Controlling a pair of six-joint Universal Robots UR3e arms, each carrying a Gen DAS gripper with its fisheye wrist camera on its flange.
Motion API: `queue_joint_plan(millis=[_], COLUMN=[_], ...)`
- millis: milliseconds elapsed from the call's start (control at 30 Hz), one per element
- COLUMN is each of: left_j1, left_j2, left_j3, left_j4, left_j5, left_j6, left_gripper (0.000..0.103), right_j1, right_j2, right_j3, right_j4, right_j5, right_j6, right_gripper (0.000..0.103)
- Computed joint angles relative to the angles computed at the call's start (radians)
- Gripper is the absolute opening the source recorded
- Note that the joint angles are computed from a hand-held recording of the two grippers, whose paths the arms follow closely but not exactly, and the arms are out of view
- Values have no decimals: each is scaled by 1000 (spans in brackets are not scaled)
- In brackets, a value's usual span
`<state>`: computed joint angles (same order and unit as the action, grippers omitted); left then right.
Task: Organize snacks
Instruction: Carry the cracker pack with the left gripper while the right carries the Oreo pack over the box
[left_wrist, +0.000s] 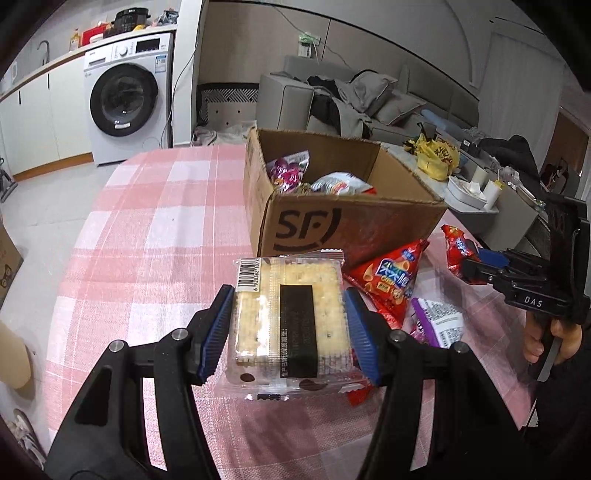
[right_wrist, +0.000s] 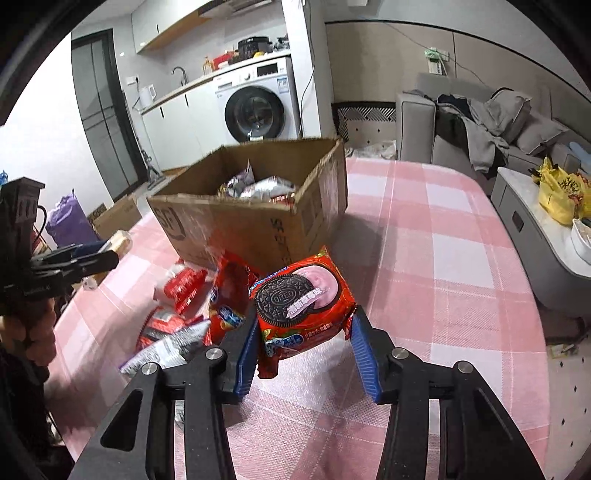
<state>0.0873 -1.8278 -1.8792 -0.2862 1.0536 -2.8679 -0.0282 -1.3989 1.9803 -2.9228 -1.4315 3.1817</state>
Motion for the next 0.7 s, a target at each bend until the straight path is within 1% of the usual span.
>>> queue_joint_plan(millis=[333,700], left_j1=[6,-2], left_j2=[36,53], left_j3=[22,110], left_j4=[-9,-40], left_j5=[-8,-9], left_j6=[-26,-69], left_gripper=[57,57], right_j1=[6,30], right_j2=[-67,-62], right_j3=[-10,-108], right_j4=[10,39], right_j5=[7,11], right_j6=[17,45], right_gripper=[47,47])
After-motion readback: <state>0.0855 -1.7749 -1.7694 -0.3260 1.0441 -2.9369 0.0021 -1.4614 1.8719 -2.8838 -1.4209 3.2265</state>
